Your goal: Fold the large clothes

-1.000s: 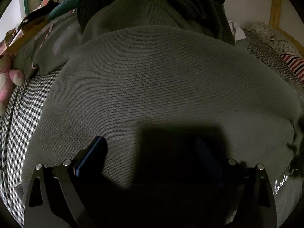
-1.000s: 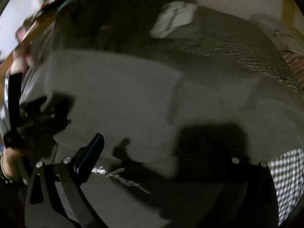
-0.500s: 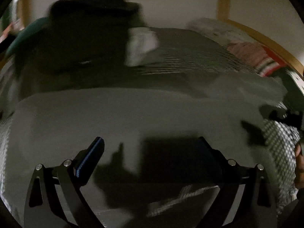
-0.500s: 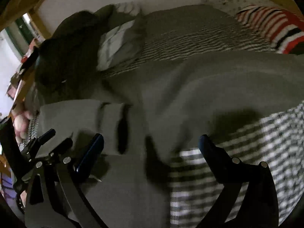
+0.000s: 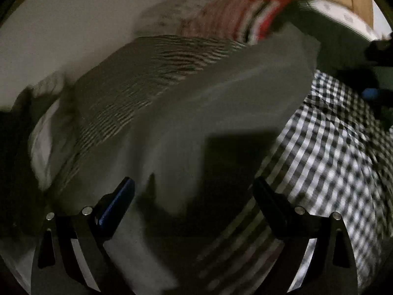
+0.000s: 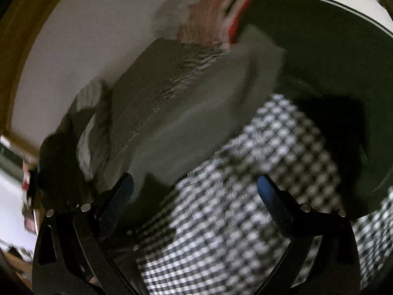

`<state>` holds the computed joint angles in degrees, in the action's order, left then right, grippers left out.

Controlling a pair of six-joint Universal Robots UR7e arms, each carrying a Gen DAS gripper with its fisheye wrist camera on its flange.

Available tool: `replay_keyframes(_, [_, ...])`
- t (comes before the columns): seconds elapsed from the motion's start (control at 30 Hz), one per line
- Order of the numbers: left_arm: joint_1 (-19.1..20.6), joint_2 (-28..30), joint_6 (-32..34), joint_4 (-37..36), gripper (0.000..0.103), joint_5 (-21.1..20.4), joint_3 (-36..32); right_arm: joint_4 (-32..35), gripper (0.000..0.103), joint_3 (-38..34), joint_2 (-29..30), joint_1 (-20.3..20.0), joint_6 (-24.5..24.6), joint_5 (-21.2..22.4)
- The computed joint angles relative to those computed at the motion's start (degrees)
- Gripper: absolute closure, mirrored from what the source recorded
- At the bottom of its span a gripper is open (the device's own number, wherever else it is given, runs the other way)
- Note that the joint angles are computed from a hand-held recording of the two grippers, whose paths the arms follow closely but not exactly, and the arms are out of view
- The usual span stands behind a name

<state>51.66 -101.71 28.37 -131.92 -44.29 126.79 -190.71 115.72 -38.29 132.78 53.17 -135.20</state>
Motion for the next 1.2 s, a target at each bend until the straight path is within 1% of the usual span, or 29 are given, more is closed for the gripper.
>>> replay_keyframes(0.07, [-1.1,3.7,-1.4,-0.8,0.008,0.7,0.3,-3.6,0.004,3.0,-1.2,-1.6,0.6,1.4])
replay_keyframes(0.17, [-1.8,9.4,-3.9,-3.3,0.008,3.4,0.3,-11.4,0.004,6.8,-1.8,-4.9,0.3,5.0])
replay_keyframes(0.2, [-1.6,10.3,-5.7,-4.5,0.008,2.7,0.0,-14.8,0.004,7.8,-1.8,-6.1,-0.7,6.7])
replay_keyframes(0.23, [-1.1,10.3,-7.4,-3.2,0.008,2.1,-0.6,-19.5,0.004,8.6,-1.3,-7.8,-2.8,9.5])
replay_keyframes(0.27, [0.1,10.9,-11.5,-0.3,0.011,-0.1,-2.6,-23.4,0.004,9.0,-0.7,-8.9,-4.6,11.7])
replay_keyframes(0.33, [2.6,10.9,-16.1,4.0,0.020,-5.3,-5.5,-28.3,0.004,8.8,0.5,-11.5,-7.5,16.5])
replay_keyframes(0.37, [2.9,10.6,-16.1,3.8,0.026,-5.6,-5.6,-30.9,0.004,9.0,1.1,-13.2,-8.2,19.3])
replay_keyframes(0.4, [2.8,10.4,-15.5,3.9,0.030,-5.4,-5.4,-31.4,0.004,8.3,1.8,-14.0,-8.5,20.3])
replay_keyframes(0.47, [2.6,9.0,-16.5,5.7,0.051,-6.2,-5.6,-30.0,0.004,7.0,1.9,-14.8,-11.3,19.9])
replay_keyframes(0.5, [2.5,8.1,-17.8,7.5,0.056,-6.9,-5.8,-29.0,0.004,6.5,1.7,-15.5,-12.5,20.8])
replay_keyframes(0.53, [2.6,7.5,-18.9,8.9,0.066,-7.7,-6.0,-28.7,0.004,6.0,1.8,-16.0,-13.7,22.0])
replay_keyframes(0.57, [2.9,7.4,-19.8,10.0,0.071,-8.4,-6.7,-29.3,0.004,5.3,2.1,-16.6,-15.8,22.9])
replay_keyframes(0.63, [3.3,6.9,-19.8,11.1,0.077,-8.8,-7.0,-29.5,0.005,3.4,2.9,-17.8,-20.2,23.5])
replay_keyframes(0.7, [3.2,6.0,-18.0,10.3,0.077,-8.1,-5.9,-28.0,0.011,2.3,3.0,-18.7,-20.3,22.6])
replay_keyframes(0.73, [3.0,6.1,-17.0,9.1,0.076,-7.7,-5.5,-27.8,0.020,1.7,3.0,-19.0,-20.9,22.9])
replay_keyframes(0.77, [2.6,5.5,-15.5,6.9,0.075,-6.7,-4.0,-26.9,0.034,1.1,3.0,-19.3,-21.3,22.7])
replay_keyframes(0.8, [2.2,5.1,-14.7,5.6,0.075,-6.2,-3.0,-24.0,0.081,0.4,2.6,-19.4,-21.1,21.1])
replay_keyframes(0.83, [1.7,4.4,-14.0,4.2,0.072,-5.6,-1.9,-22.6,0.088,0.2,2.6,-19.7,-21.0,20.5])
replay_keyframes(0.87, [1.2,3.7,-13.0,2.0,0.067,-5.0,-0.5,-23.6,0.088,0.2,2.8,-20.0,-21.8,20.9])
replay_keyframes(0.9, [1.3,3.9,-12.1,0.3,0.062,-4.8,-0.1,-23.7,0.089,-0.4,3.1,-19.2,-23.6,19.4])
replay_keyframes(0.93, [1.5,3.8,-12.0,-0.3,0.047,-5.2,-0.2,-22.3,0.089,-1.2,3.0,-18.2,-24.7,17.4])
replay_keyframes(0.97, [2.2,3.5,-12.2,-0.1,0.026,-7.2,-1.0,-21.9,0.090,-2.9,3.3,-16.6,-27.5,15.3])
replay_keyframes(1.0, [3.1,1.6,-13.3,0.7,0.022,-11.5,-2.0,-22.2,0.090,-4.9,4.0,-14.5,-31.7,12.8])
replay_keyframes(1.03, [3.9,0.6,-14.3,-0.7,0.022,-13.9,-2.8,-22.3,0.090,-7.6,5.2,-12.1,-37.7,9.0])
replay_keyframes(1.07, [4.3,0.0,-15.3,-1.6,0.021,-15.2,-3.6,-23.7,0.090,-9.3,6.4,-10.4,-43.7,6.5])
replay_keyframes(1.1, [5.1,-1.0,-17.4,-2.1,0.019,-17.1,-5.2,-22.7,0.090,-13.1,8.4,-7.3,-49.7,1.8])
replay_keyframes(1.13, [6.0,-1.7,-19.8,-1.6,0.013,-18.9,-7.4,-22.5,0.090,-16.7,10.6,-4.7,-55.7,-1.3])
replay_keyframes(1.17, [6.8,-1.8,-21.3,-0.9,0.012,-20.5,-9.2,-22.5,0.090,-20.4,13.1,-2.9,-61.7,-3.3])
replay_keyframes(1.2, [8.3,-1.9,-23.2,1.0,0.012,-23.1,-12.5,-23.7,0.090,-22.9,15.1,-1.8,-67.7,-4.4])
